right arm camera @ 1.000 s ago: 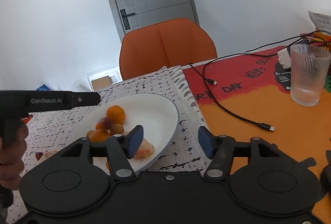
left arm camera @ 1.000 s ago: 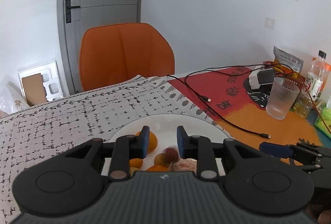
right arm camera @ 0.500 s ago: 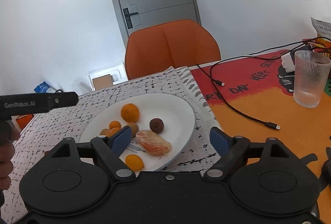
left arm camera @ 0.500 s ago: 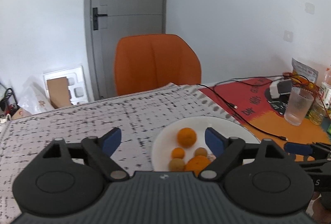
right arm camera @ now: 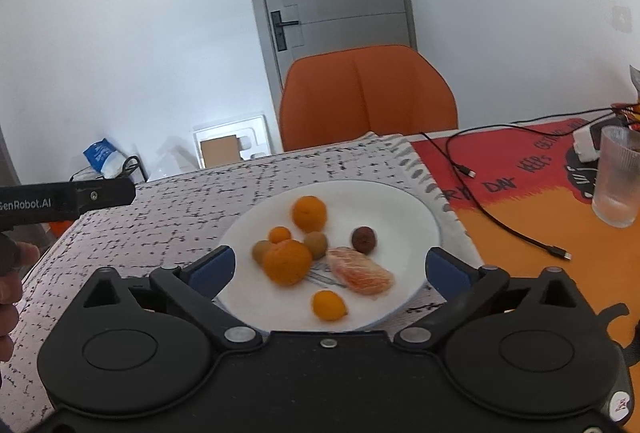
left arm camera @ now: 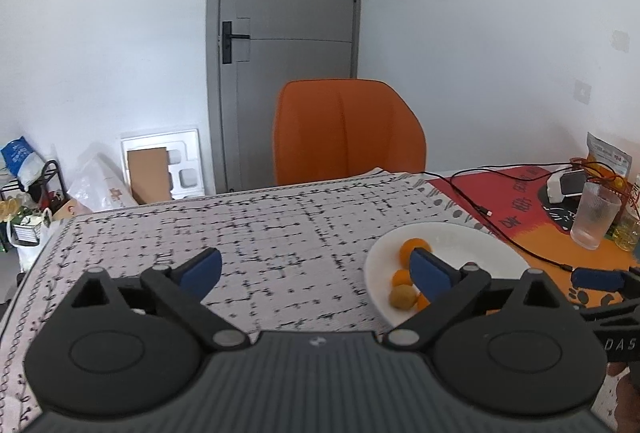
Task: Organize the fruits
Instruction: 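Move the right gripper back toward the peeled orange half on the table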
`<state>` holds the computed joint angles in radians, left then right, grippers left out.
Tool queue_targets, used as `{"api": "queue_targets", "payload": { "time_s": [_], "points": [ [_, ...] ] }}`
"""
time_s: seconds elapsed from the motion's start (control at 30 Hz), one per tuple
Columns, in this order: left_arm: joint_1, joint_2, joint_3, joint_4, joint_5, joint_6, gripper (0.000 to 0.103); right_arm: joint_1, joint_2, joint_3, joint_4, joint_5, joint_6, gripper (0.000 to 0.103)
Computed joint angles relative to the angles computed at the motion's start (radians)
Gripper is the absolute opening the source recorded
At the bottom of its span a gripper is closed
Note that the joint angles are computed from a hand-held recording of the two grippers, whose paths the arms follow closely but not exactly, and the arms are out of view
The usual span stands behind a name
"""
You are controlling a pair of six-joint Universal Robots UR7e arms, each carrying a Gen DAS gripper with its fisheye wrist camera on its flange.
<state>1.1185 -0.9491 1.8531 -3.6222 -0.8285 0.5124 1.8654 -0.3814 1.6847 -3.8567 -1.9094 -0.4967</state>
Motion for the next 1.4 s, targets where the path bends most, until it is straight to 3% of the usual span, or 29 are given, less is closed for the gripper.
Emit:
{"api": "queue_targets", "payload": {
  "time_s": [0.37, 0.83, 1.27, 1.4],
  "points": [
    [0.010, -0.101, 0.095, -0.034, 0.011, -0.002, 0.100, 0.065, 0.030, -0.035, 0.053, -0.027, 0.018, 0.103],
    [0.045, -0.207, 0.181, 0.027, 0.038, -0.043, 0.100, 0.128, 0.100, -0.106, 0.168, -0.081, 0.085, 0.103],
    [0.116, -0.279, 0.230, 0.042, 0.027, -0.079, 0.100, 0.139, 0.154, -0.161, 0.253, -0.058, 0.141, 0.103],
    [0.138, -0.287, 0.220, 0.076, 0.012, -0.104, 0.099, 0.144, 0.173, -0.190, 0.297, -0.049, 0.137, 0.093]
  ]
}}
